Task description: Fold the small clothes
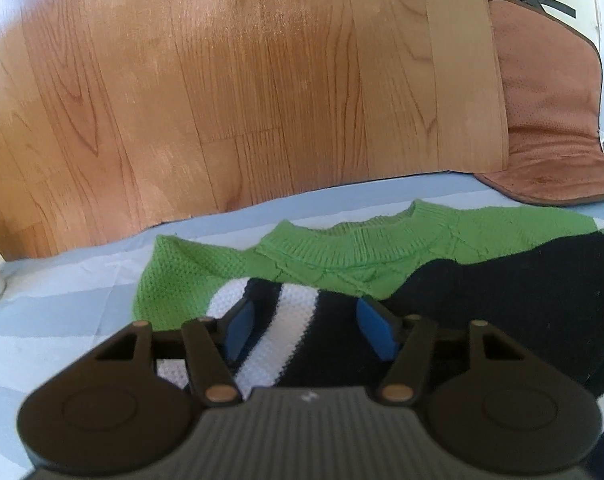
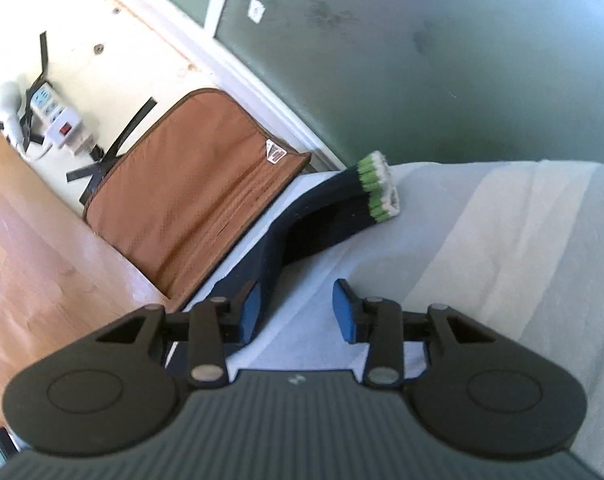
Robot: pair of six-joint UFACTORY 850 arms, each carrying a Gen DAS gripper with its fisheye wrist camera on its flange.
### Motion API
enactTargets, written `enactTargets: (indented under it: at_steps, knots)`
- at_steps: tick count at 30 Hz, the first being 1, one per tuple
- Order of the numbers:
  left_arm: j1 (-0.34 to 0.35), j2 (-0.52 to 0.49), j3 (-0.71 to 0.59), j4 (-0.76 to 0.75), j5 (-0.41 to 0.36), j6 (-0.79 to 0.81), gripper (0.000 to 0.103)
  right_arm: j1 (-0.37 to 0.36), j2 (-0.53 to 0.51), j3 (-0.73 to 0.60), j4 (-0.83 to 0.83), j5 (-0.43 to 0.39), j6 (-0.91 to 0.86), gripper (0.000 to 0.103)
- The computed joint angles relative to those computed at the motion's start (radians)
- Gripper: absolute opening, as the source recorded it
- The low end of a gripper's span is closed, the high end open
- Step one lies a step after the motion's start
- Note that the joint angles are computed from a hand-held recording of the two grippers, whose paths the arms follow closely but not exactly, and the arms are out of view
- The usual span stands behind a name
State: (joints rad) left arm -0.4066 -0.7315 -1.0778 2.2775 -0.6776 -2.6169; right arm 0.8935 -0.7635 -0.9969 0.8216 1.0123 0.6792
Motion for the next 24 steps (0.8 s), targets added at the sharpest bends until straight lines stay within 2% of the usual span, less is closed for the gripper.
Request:
enactTargets:
  at_steps: [5,10,11,12,13,14,15,18,19,20,21,22,24]
  knots:
    - [-0.001,-0.005,-0.008,-0.008,0.0,0.008,0.059,-0.048,0.023,0.05,-0.12,0.054,0.17,0.047]
    - [-0.001,-0.008,-0.013,-0.017,0.002,0.023,0.059,-0.113,0.035,0.056,-0.195,0.058,0.305,0.049]
    - [-0.001,-0.007,-0.011,-0.015,0.002,0.02,0.059,-0.129,0.031,0.045,-0.205,0.047,0.299,0.046]
    - [0.0,-0.006,-0.01,-0.014,0.003,0.016,0.06,-0.144,0.029,0.034,-0.221,0.026,0.292,0.02]
    - [0.0,-0.006,-0.01,-0.015,0.004,0.014,0.06,-0.156,0.026,0.032,-0.243,0.023,0.301,0.009]
    - [0.001,-0.007,-0.01,-0.017,0.005,0.014,0.061,-0.161,0.023,0.036,-0.264,0.062,0.337,0.009]
    - [0.0,-0.008,-0.012,-0.021,0.004,0.016,0.061,-0.161,0.019,0.047,-0.295,0.143,0.372,0.009]
    - [-0.002,-0.009,-0.014,-0.027,0.002,0.024,0.061,-0.129,0.02,0.081,-0.358,0.457,0.264,0.009]
    - [-0.001,-0.009,-0.014,-0.027,0.004,0.024,0.061,-0.119,0.024,0.09,-0.383,0.52,0.199,0.009]
    - [-0.001,-0.009,-0.014,-0.026,0.005,0.022,0.061,-0.112,0.026,0.096,-0.393,0.541,0.158,0.009]
    - [0.0,-0.008,-0.014,-0.025,0.006,0.02,0.061,-0.11,0.028,0.101,-0.393,0.521,0.133,0.009]
    - [0.0,-0.008,-0.013,-0.024,0.006,0.019,0.061,-0.111,0.032,0.101,-0.376,0.458,0.132,0.009]
    - [0.0,-0.008,-0.013,-0.023,0.007,0.017,0.061,-0.122,0.034,0.09,-0.312,0.249,0.176,0.009]
